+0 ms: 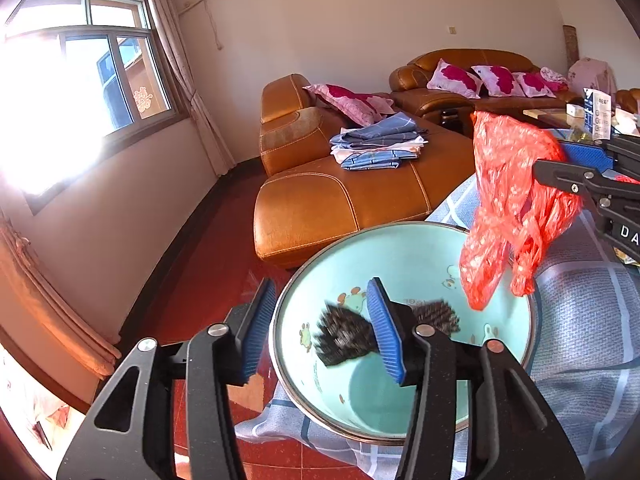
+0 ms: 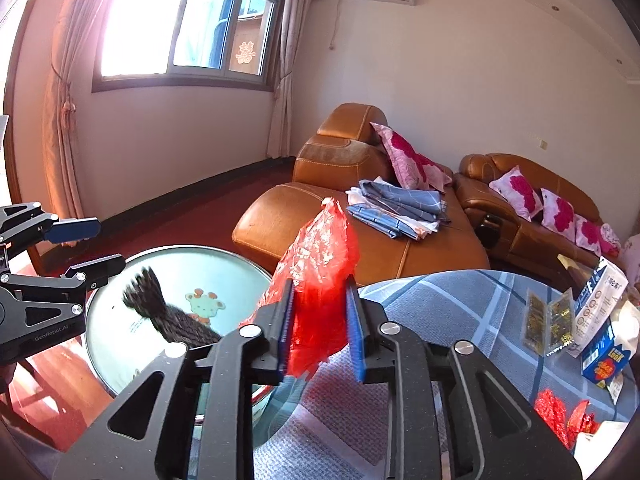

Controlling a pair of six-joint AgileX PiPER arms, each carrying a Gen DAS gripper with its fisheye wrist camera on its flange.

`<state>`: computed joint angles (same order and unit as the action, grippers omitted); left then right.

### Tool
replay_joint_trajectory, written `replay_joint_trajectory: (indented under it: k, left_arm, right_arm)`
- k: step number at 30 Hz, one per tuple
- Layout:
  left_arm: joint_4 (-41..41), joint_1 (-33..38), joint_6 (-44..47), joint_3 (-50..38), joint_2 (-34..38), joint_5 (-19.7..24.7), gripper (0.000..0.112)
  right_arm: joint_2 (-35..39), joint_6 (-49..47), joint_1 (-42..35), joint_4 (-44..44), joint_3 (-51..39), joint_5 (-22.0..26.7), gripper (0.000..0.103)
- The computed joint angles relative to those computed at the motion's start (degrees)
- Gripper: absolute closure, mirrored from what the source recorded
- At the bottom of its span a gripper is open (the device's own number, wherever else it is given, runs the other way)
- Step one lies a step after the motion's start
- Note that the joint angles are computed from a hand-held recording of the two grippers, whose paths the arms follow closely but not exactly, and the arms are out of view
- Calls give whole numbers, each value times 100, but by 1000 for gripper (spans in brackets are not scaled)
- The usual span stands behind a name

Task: Collect trash
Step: 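Drop the scrubber into the bin with the left tool while the right tool carries the red bag, then lower the red bag into the light blue bin and open the right tool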

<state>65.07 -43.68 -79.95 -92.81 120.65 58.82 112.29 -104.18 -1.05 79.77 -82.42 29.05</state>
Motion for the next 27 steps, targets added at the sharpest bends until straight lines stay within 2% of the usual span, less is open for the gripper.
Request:
replay_joint_trajectory:
  k: [2, 4, 10, 15, 17, 19, 22, 26, 27]
  left_arm:
    - [1, -13, -13, 25, -10, -12, 61]
    - [24, -32, -50, 30, -7, 5, 57]
    - [49, -41, -84, 67, -25, -46, 52]
    - [100, -37, -196, 127, -63, -21, 48]
    - [101, -16, -183, 95, -75, -13, 47]
    - [87, 2, -181, 94, -103, -47, 43]
    - [144, -3, -297, 201, -173, -92, 40]
    - [193, -15, -390, 267, -218, -126, 40]
    - [205, -13, -412, 278, -222, -121, 39]
  right_arm:
    - [-27, -123, 26, 89, 67, -52, 75]
    - [-39, -133, 29, 112, 88, -66, 67]
    - [-39, -152, -8, 147, 104, 16, 56]
    - [-45, -257, 1, 166, 113, 153, 53]
    - [-64, -337, 2, 208, 145, 205, 48]
    - [-66, -391, -1, 204, 149, 266, 34]
    - [-83, -542, -19, 347, 177, 277, 23]
    - [-44, -405, -42, 327, 115, 246, 20]
    - [-39, -400, -54, 339, 109, 266, 17]
